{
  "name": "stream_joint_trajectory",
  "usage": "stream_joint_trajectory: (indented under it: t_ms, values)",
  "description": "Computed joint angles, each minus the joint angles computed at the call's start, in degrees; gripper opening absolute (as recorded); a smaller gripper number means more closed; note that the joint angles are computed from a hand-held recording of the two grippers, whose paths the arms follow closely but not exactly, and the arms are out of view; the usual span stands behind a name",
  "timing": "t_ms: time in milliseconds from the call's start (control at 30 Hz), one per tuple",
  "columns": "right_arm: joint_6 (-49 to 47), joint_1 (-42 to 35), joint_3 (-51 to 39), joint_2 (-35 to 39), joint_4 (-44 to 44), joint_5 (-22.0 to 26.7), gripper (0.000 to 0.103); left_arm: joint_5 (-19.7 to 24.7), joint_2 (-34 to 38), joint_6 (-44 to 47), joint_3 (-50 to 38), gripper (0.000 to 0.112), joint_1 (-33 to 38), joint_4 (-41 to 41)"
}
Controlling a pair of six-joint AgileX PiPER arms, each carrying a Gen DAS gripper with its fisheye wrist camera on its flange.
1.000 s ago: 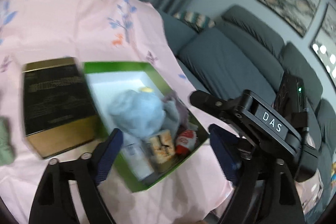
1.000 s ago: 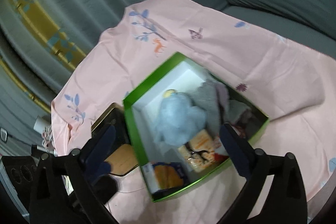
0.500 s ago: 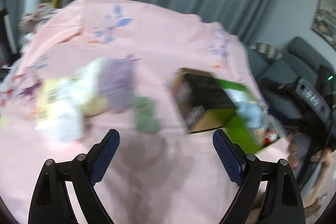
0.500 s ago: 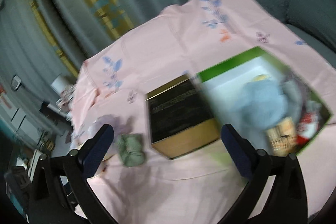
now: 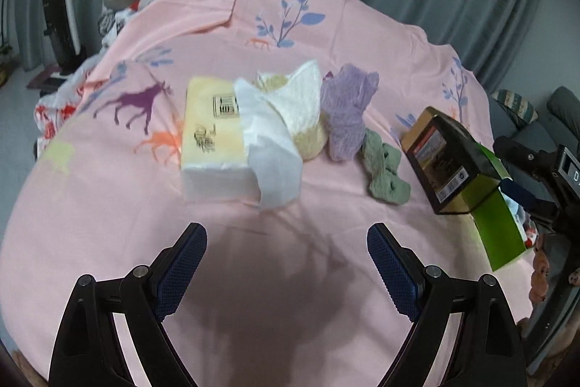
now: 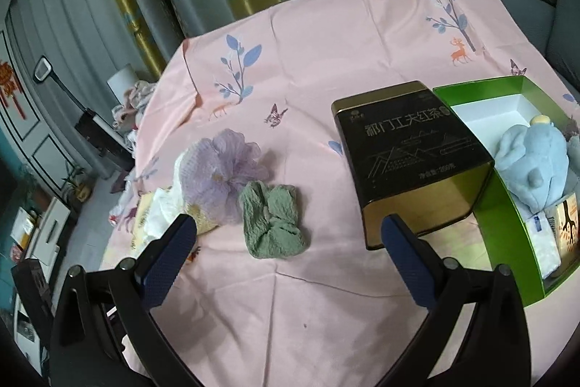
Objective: Organize soft objects
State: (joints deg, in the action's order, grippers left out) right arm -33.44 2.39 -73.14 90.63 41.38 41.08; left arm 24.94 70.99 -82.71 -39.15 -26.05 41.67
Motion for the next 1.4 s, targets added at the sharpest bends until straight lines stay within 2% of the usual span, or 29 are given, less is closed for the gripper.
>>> stream_joint_trajectory:
  t_ms: [67, 167, 267, 433, 567, 667, 733, 800, 833, 900, 967, 1100, 1233, 1333, 1400]
  values:
    - [0.36, 1.07, 0.39, 0.00, -0.73, -0.30, 0.100, -0.12, -0.28, -2.53, 0.98, 0.090, -0.48, 1.85]
    - [2.23, 2.85, 0.25, -0.35, -3.72, -0.56, 0.098, 2.90, 0.50, -7.23, 1.48, 0.090, -1.72, 4.21]
    - [2.89, 3.55, 0.47, -1.15, -3.77, -0.95, 0.098, 0.24, 0.89, -2.04, 1.67, 0.090, 0.65, -1.58]
    - [9.85, 6.95, -5.57, 2.25, -8.78, 2.15, 0.098, 0.65, -0.11, -2.54, 2.09, 0.090, 1.41, -1.87]
    - [16.21, 11.56, -16.93, 10.16, -12.44, 6.65, 0.098, 2.25, -1.68, -2.76, 2.63, 0.090, 2.76, -2.20]
    - [23.09, 13.54, -31.89, 21.65, -11.31, 13.64, 0.097, 1.59, -3.16, 0.04, 3.37, 0.090, 5.27, -4.93]
    - [29.16, 15.31, -41.97, 28.81, -13.93, 17.16, 0.097, 0.79, -4.13, 2.77, 3.91, 0.090, 7.17, -7.68]
    - [33.89, 17.52, -51.54, 35.26, -18.54, 20.08, 0.093, 0.22, -5.07, 5.46, 4.30, 0.090, 9.02, -10.40]
    - [35.61, 18.46, -54.60, 37.17, -21.11, 21.20, 0.084, -0.23, -5.66, 6.13, 4.65, 0.090, 9.99, -11.21]
    - [38.66, 19.91, -58.09, 40.20, -25.38, 22.42, 0.060, -1.44, -6.27, 8.08, 5.21, 0.090, 12.10, -13.56]
    - [38.66, 19.66, -58.76, 41.44, -24.87, 23.59, 0.019, -2.64, -6.38, 11.59, 5.51, 0.090, 13.96, -17.25]
    - [34.09, 18.21, -47.63, 34.34, -23.89, 17.60, 0.014, -3.26, -5.91, 16.37, 5.49, 0.090, 15.55, -22.43]
    - [24.02, 15.05, -38.42, 24.83, -15.74, 15.89, 0.013, -2.10, -5.46, 12.40, 4.98, 0.090, 13.66, -18.83]
    - [14.84, 11.89, -30.20, 16.41, -6.30, 17.91, 0.013, -0.89, -5.15, 10.09, 4.54, 0.090, 12.45, -16.58]
    - [9.74, 10.02, -24.61, 11.68, -1.51, 21.64, 0.014, -0.28, -5.02, 8.50, 4.38, 0.090, 11.59, -15.04]
